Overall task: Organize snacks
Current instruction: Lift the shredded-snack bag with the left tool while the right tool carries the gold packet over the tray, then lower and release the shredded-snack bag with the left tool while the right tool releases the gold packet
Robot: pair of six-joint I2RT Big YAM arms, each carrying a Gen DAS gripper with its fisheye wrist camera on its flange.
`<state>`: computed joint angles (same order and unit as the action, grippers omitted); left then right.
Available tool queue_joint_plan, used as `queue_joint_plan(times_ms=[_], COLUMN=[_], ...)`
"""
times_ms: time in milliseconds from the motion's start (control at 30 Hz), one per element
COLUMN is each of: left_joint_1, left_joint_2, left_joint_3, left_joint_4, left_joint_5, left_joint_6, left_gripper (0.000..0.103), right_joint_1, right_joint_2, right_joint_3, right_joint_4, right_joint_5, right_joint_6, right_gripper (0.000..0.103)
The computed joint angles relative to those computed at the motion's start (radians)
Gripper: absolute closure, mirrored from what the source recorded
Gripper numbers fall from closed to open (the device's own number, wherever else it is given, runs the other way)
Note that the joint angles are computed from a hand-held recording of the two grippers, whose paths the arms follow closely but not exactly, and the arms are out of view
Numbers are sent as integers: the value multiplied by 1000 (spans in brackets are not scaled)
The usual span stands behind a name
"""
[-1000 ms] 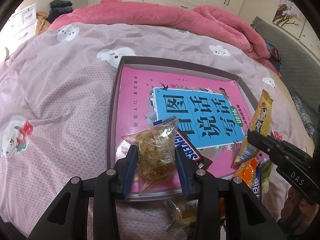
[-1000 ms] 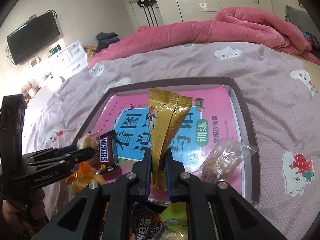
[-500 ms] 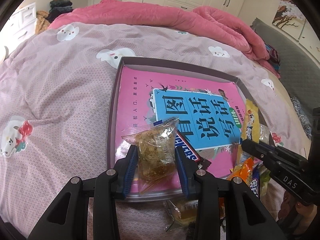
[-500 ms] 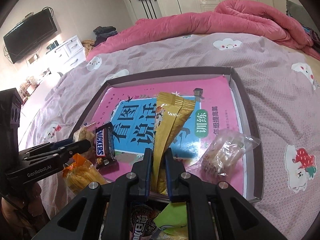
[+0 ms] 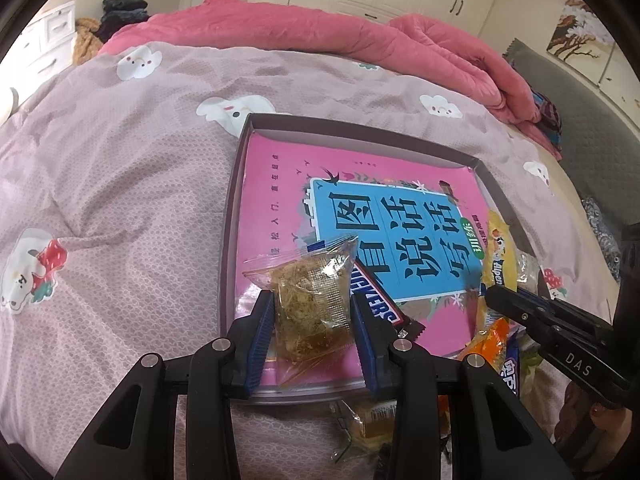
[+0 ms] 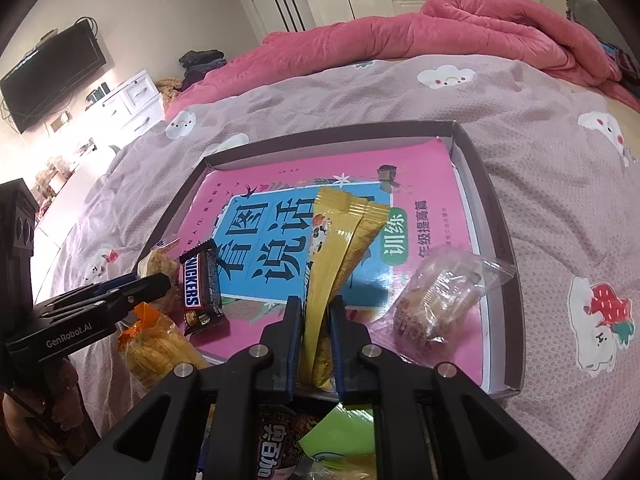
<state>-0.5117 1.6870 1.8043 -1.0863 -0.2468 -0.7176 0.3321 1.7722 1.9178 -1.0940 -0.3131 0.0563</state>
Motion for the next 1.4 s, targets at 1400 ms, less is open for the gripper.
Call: queue_joint_plan(times_ms=[1400], left_joint_1=[-4], left_joint_2=[-69], left_joint_3=[-38], left_joint_4=[55], left_joint_5=[-23], left_joint_6=[-24], left_gripper=[38], right_joint_1=[-44], right_joint_2=[-98], right_joint_3=[-88], right_joint_4=[163], right_joint_5=[-47], right_joint_6=[85], right_gripper=[59])
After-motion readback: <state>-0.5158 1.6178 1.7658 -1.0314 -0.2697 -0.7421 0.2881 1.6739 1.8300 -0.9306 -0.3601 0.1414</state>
